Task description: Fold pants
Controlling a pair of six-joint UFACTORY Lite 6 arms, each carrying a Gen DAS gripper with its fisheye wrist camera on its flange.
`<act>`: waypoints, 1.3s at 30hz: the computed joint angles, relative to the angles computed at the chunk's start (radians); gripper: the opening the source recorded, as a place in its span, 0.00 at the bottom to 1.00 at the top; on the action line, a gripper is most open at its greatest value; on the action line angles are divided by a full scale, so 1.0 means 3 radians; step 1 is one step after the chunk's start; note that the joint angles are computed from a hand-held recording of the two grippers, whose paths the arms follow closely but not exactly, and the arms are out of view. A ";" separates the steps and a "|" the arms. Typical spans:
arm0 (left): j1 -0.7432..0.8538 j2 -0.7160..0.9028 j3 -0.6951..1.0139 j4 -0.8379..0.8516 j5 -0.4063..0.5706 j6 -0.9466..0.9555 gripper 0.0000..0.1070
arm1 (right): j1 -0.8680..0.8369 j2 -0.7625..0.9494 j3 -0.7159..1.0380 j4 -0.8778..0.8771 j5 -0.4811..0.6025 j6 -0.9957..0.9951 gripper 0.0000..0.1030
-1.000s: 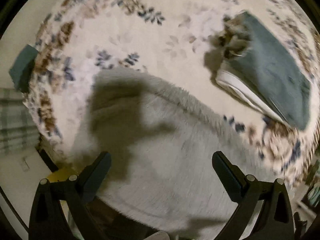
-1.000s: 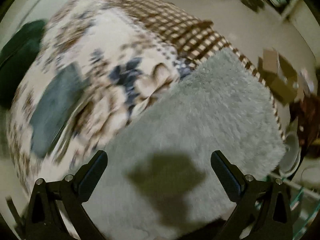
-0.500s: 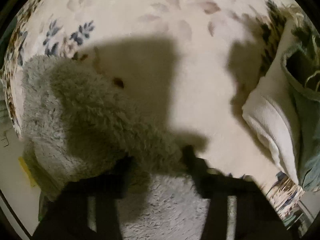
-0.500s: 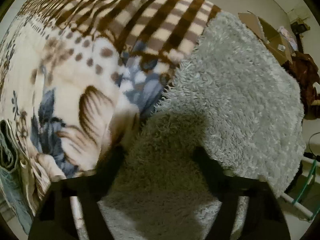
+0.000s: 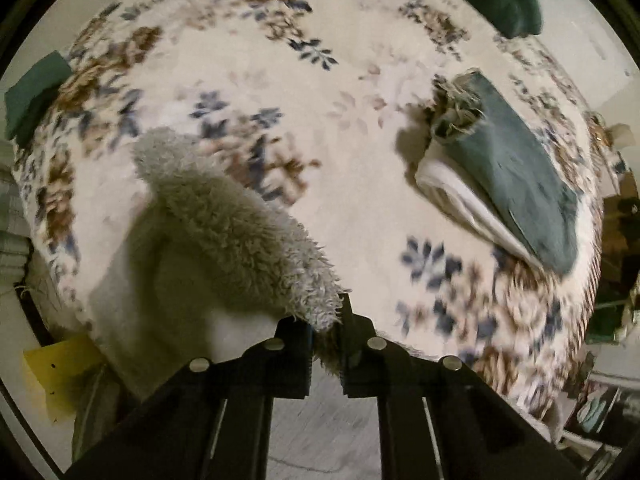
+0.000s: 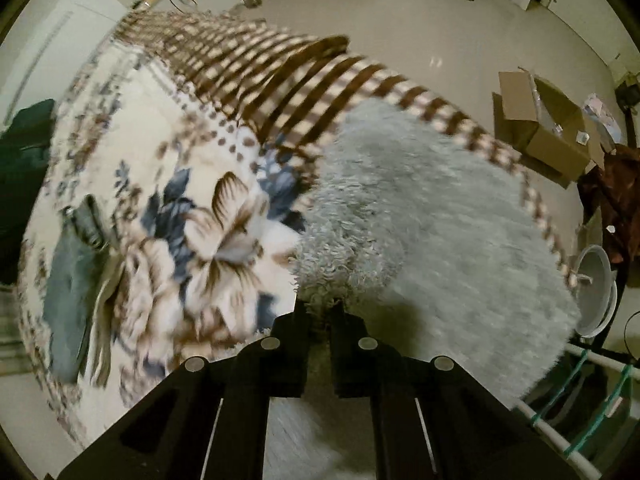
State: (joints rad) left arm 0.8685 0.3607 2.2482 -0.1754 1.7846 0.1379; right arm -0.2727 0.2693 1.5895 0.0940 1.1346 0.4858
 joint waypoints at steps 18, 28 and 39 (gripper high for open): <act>0.1958 -0.1846 -0.4265 0.0971 -0.1919 0.1842 0.17 | -0.2455 -0.2207 -0.3219 -0.0315 0.0199 -0.2482 0.35; 0.2055 -0.2227 -0.4021 0.0533 -0.1798 0.2322 0.77 | -0.2930 -0.2289 -0.2749 0.0250 -0.0011 -0.3388 0.85; 0.1708 -0.2720 -0.4471 0.0604 -0.1701 0.2307 0.77 | -0.4023 -0.0729 -0.1840 -0.0199 -0.0490 -0.2786 0.66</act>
